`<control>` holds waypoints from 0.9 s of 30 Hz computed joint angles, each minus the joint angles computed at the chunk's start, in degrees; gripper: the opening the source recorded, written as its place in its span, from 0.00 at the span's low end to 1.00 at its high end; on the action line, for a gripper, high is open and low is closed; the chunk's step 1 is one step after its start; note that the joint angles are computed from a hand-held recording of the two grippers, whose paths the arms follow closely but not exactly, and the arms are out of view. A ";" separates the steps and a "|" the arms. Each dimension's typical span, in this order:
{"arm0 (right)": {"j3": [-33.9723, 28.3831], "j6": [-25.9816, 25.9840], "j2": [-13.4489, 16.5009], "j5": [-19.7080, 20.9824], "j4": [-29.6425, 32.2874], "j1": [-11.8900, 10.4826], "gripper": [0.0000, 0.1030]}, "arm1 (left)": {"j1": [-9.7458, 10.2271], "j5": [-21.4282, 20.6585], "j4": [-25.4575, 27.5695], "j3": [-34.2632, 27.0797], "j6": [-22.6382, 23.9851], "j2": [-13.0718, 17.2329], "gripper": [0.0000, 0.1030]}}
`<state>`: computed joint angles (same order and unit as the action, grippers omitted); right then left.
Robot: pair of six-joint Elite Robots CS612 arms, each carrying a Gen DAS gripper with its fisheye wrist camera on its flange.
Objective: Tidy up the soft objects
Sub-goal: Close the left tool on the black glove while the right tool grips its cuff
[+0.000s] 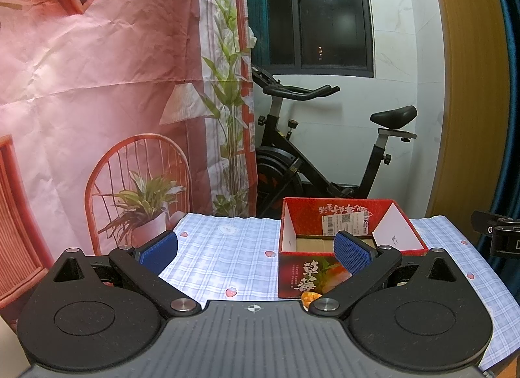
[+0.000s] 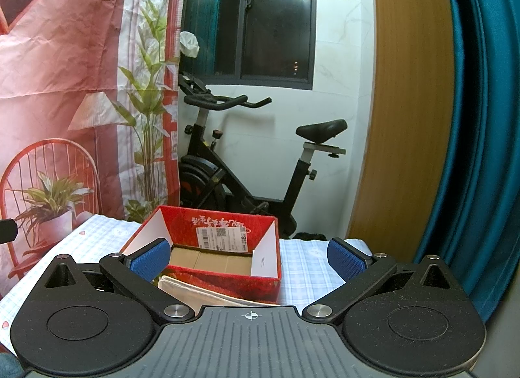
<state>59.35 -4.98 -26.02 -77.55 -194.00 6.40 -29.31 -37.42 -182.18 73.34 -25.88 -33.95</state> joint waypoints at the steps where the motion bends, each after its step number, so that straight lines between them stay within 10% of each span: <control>1: 0.00 0.00 0.00 0.00 0.00 0.00 1.00 | 0.01 -0.17 -0.11 0.03 -0.08 0.03 1.00; 15: -1.86 8.91 6.58 11.46 -6.31 -2.18 1.00 | 2.48 -7.04 0.12 1.30 -0.96 3.48 1.00; 27: 0.89 0.07 7.92 10.36 3.03 -1.58 1.00 | 4.09 -19.20 2.53 0.97 -0.72 6.19 0.98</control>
<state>60.24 -4.91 -18.10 -67.19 -190.97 4.82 -25.23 -56.62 -179.65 74.31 -26.60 -27.76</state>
